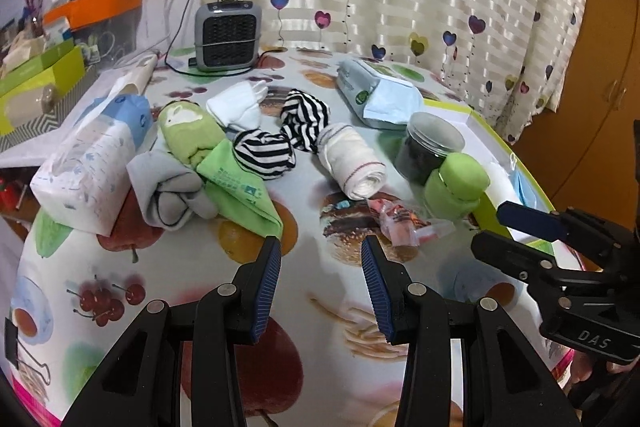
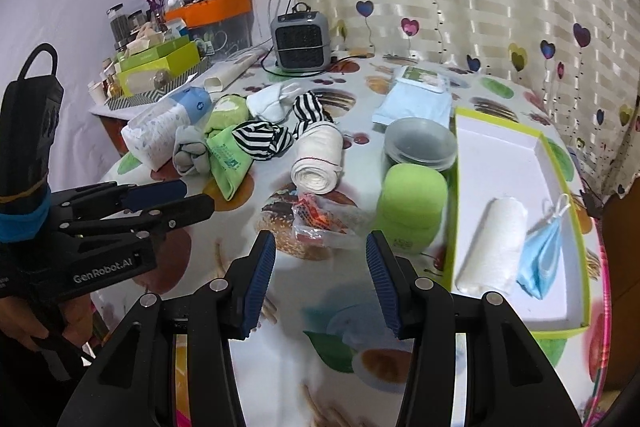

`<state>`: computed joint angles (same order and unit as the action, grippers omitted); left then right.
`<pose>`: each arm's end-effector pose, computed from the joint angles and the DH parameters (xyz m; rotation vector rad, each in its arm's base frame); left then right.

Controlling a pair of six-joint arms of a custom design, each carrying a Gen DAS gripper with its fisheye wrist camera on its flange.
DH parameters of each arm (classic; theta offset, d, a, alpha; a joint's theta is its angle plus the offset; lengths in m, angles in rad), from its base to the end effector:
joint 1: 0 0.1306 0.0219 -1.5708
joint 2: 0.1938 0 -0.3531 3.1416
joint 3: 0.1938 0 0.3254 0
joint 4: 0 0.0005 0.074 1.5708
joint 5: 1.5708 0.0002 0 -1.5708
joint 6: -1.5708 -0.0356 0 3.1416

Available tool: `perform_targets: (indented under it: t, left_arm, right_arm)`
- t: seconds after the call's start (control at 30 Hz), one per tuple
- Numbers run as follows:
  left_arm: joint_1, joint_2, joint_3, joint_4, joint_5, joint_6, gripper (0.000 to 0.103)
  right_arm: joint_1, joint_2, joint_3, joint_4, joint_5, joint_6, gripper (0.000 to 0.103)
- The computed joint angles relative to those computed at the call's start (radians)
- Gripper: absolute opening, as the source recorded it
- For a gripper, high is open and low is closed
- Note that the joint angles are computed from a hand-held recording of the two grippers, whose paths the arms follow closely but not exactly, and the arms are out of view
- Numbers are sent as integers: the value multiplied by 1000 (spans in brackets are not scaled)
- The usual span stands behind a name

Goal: Organize soft objects
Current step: 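Move the left gripper back toward the black-and-white striped sock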

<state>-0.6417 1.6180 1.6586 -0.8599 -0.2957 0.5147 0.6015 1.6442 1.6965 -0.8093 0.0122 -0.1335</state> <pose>0.4104 -0.2943 0.4076 0.0114 2.3548 -0.2136 0.4289 0.2933 0.4128 -0.5399 2.2919 0.3511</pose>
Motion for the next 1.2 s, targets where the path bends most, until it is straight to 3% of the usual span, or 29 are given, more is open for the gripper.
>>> perform_targets:
  t: [0.67,1.2]
  left_arm:
    - [68,-7,-33,14,40,23,41]
    - [113,-7,-51,16,46,49,41]
  right_arm:
    - [8,128,143,-68,-41,26,48]
    - [18,234,259,-146,-2,31,48]
